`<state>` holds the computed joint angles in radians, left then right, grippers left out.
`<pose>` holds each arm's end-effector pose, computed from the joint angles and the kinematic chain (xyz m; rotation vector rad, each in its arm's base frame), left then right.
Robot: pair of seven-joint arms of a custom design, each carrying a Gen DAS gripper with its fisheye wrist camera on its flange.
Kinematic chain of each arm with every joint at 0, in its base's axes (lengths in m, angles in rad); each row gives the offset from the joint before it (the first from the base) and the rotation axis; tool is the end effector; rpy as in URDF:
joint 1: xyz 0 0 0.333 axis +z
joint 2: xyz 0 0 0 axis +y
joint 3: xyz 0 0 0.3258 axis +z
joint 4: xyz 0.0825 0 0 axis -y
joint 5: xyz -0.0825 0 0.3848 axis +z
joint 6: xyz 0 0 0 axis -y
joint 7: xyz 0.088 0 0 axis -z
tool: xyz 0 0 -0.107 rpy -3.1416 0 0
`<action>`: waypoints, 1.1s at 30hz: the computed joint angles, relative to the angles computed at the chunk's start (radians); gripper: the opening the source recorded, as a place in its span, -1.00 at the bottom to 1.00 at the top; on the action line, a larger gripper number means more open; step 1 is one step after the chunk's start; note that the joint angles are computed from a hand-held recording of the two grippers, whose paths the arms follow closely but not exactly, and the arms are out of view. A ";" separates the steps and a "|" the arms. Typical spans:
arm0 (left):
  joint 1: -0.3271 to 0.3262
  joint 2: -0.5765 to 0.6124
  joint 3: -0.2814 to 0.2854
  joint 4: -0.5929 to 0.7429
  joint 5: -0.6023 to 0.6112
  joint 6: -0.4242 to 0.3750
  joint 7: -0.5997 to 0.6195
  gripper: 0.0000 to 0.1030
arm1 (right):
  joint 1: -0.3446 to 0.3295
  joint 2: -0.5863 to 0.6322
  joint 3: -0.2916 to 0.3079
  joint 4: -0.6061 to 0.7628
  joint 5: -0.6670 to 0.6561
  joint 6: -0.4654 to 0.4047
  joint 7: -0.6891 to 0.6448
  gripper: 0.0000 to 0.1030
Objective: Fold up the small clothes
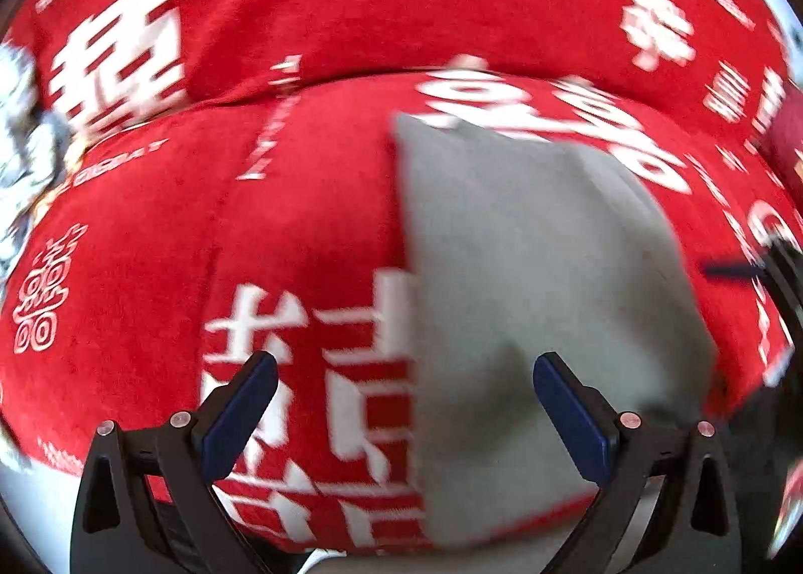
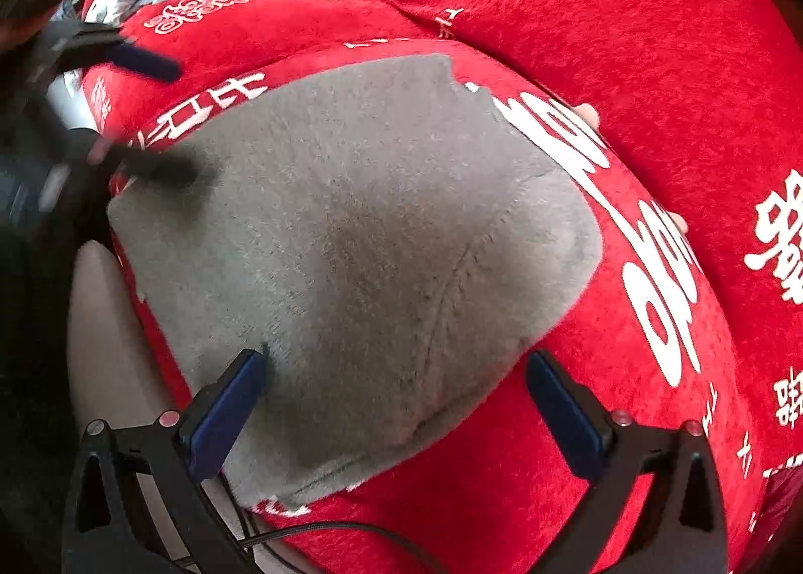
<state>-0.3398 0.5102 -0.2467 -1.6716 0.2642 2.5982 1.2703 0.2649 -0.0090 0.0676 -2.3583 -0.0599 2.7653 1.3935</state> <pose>0.6082 -0.3789 0.3707 -1.5571 2.4156 -0.5640 0.5050 0.1771 0.3857 -2.4657 1.3627 -0.4232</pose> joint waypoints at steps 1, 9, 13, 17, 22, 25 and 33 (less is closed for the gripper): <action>-0.014 0.030 0.022 0.042 0.012 -0.026 -0.030 0.99 | 0.001 -0.007 0.002 -0.007 -0.013 0.003 0.019 1.00; -0.037 0.069 0.049 0.084 0.070 -0.057 -0.056 1.00 | 0.019 -0.008 0.016 -0.013 0.009 0.027 0.069 1.00; -0.014 0.022 0.013 0.042 0.050 -0.035 -0.027 1.00 | 0.020 -0.028 0.016 -0.027 0.020 0.049 0.104 1.00; -0.080 0.037 0.066 0.067 0.135 -0.071 -0.080 1.00 | 0.029 -0.034 0.017 -0.030 0.118 0.077 0.052 1.00; -0.054 0.062 0.040 0.078 0.099 -0.075 -0.097 1.00 | 0.056 0.006 0.022 -0.001 0.372 0.063 -0.172 1.00; -0.061 0.058 0.045 0.080 0.116 -0.083 -0.093 1.00 | 0.052 0.022 0.022 0.009 0.463 0.056 -0.234 1.00; -0.052 -0.009 0.009 0.024 0.085 -0.055 -0.078 1.00 | -0.016 -0.077 0.047 -0.041 -0.014 0.047 0.218 1.00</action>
